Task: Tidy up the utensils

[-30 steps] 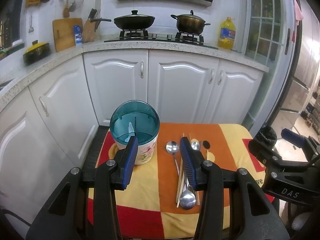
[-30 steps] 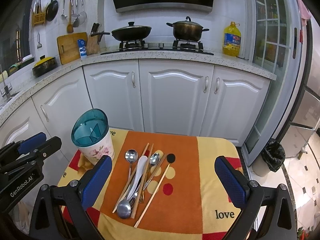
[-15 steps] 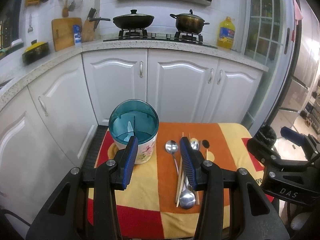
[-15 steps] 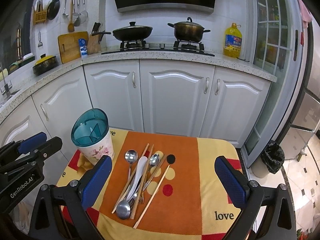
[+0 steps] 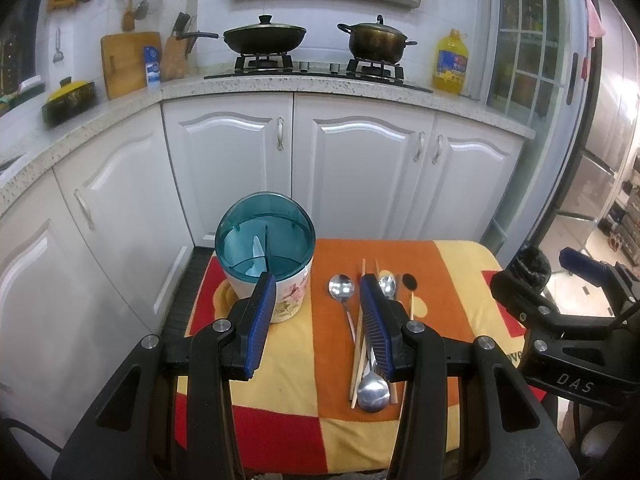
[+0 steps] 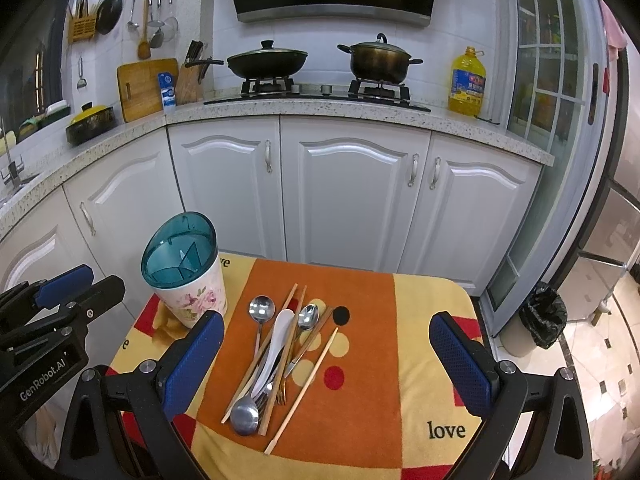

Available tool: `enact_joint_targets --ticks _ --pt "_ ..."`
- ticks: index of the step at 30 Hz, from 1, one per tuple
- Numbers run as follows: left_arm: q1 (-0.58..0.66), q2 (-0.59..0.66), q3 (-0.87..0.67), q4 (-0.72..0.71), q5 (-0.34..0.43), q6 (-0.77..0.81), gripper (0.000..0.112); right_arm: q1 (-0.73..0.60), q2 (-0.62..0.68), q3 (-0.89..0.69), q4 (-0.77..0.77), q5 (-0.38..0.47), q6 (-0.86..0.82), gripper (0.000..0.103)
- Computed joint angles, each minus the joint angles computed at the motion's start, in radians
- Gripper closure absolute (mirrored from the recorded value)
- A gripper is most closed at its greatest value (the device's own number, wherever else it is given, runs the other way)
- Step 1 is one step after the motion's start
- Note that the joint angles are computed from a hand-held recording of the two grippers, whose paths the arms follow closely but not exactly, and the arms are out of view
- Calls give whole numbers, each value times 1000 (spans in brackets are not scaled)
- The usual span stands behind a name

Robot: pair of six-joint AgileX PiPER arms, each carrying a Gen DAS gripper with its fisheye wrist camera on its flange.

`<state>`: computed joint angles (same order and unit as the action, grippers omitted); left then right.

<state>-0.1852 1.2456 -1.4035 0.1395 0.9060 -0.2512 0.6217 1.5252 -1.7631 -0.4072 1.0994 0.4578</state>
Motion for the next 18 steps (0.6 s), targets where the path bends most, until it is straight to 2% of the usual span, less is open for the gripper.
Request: enact_joint_targets --ticks 18 --pt "22 -6 11 -31 2 25 69 10 3 7 -7 8 6 0"
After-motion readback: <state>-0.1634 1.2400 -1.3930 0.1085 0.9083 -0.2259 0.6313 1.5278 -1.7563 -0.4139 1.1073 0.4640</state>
